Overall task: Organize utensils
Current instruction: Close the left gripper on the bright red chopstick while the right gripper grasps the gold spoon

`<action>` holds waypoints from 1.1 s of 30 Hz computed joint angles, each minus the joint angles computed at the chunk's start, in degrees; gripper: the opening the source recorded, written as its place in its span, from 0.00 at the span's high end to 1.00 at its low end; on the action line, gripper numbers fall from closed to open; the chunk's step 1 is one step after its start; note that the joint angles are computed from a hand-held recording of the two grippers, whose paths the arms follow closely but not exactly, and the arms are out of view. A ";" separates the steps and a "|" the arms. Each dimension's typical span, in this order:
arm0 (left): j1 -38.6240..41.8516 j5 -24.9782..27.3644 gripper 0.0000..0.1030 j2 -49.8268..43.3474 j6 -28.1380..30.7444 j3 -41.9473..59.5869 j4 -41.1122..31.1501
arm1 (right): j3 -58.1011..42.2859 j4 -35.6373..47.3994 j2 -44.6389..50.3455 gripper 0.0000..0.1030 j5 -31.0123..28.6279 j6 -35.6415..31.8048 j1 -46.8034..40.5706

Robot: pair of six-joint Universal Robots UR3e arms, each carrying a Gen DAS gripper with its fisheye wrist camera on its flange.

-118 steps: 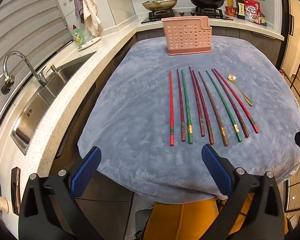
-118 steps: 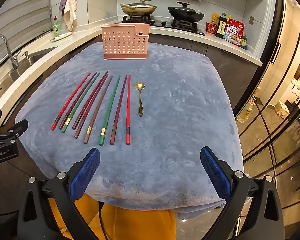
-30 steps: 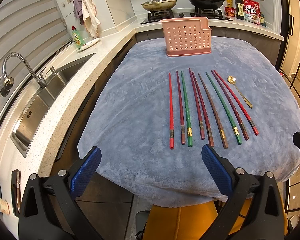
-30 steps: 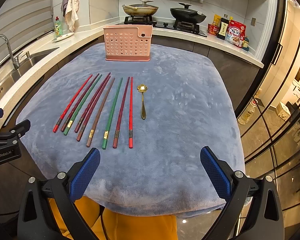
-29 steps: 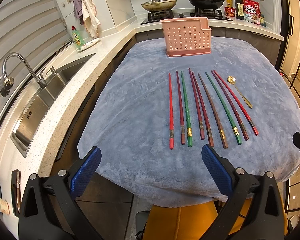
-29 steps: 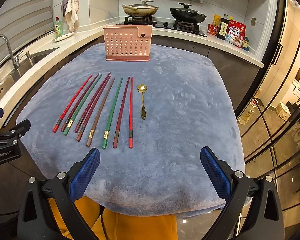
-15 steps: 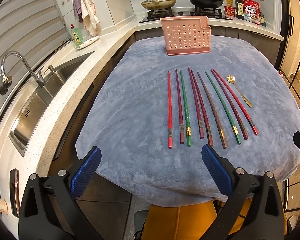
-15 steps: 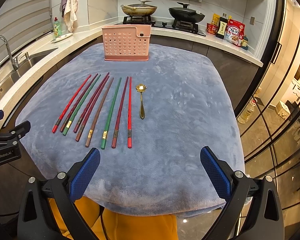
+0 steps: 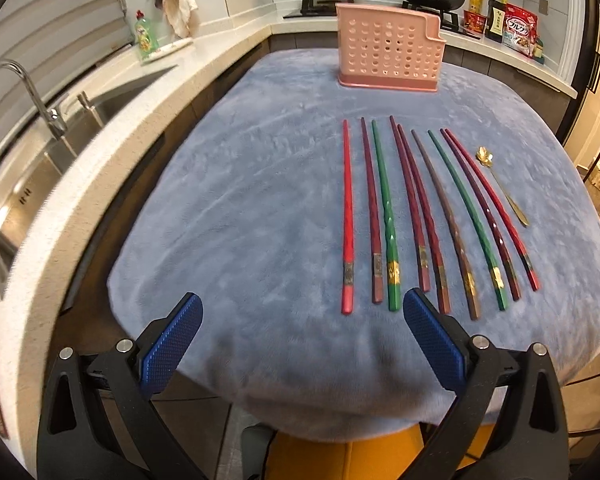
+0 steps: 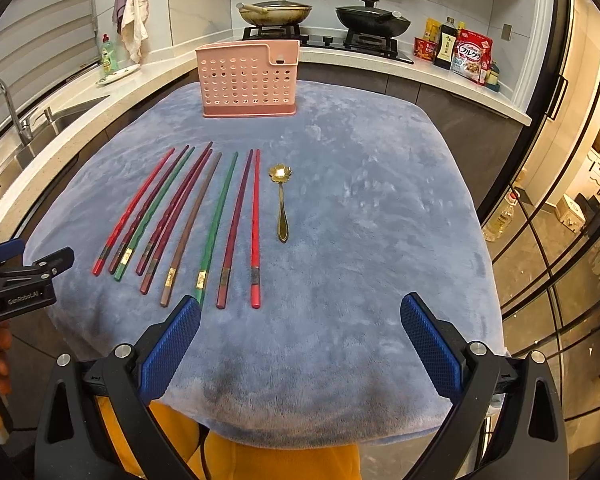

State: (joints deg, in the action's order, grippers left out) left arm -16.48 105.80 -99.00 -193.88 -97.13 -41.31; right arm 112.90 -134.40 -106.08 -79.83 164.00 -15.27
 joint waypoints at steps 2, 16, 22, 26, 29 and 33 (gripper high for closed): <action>0.43 -0.26 0.07 -1.91 0.54 0.44 1.24 | -0.51 -0.78 1.88 0.07 -0.27 0.59 0.44; 4.67 -4.66 0.35 -8.99 2.38 4.09 -0.17 | -8.26 -4.71 14.87 0.07 -2.13 3.07 4.11; 5.00 -5.93 0.41 -10.33 2.59 5.61 -0.95 | -12.48 -6.87 20.89 0.07 -3.14 3.38 5.53; 5.77 -7.26 0.50 -10.44 2.78 6.23 -1.35 | -16.39 -6.64 25.63 0.18 -2.67 3.54 5.56; 5.89 -7.51 0.61 -10.92 3.36 7.47 -2.17 | -19.64 -5.89 29.34 0.27 -1.83 3.86 5.35; 5.78 -7.58 0.69 -12.07 3.61 9.57 -3.53 | -23.58 -5.18 33.85 0.40 -1.10 3.86 5.83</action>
State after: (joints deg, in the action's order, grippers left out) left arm -10.70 98.22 -111.06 -190.27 -87.55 -44.85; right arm 89.32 -139.58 -72.23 -80.93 167.86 -9.44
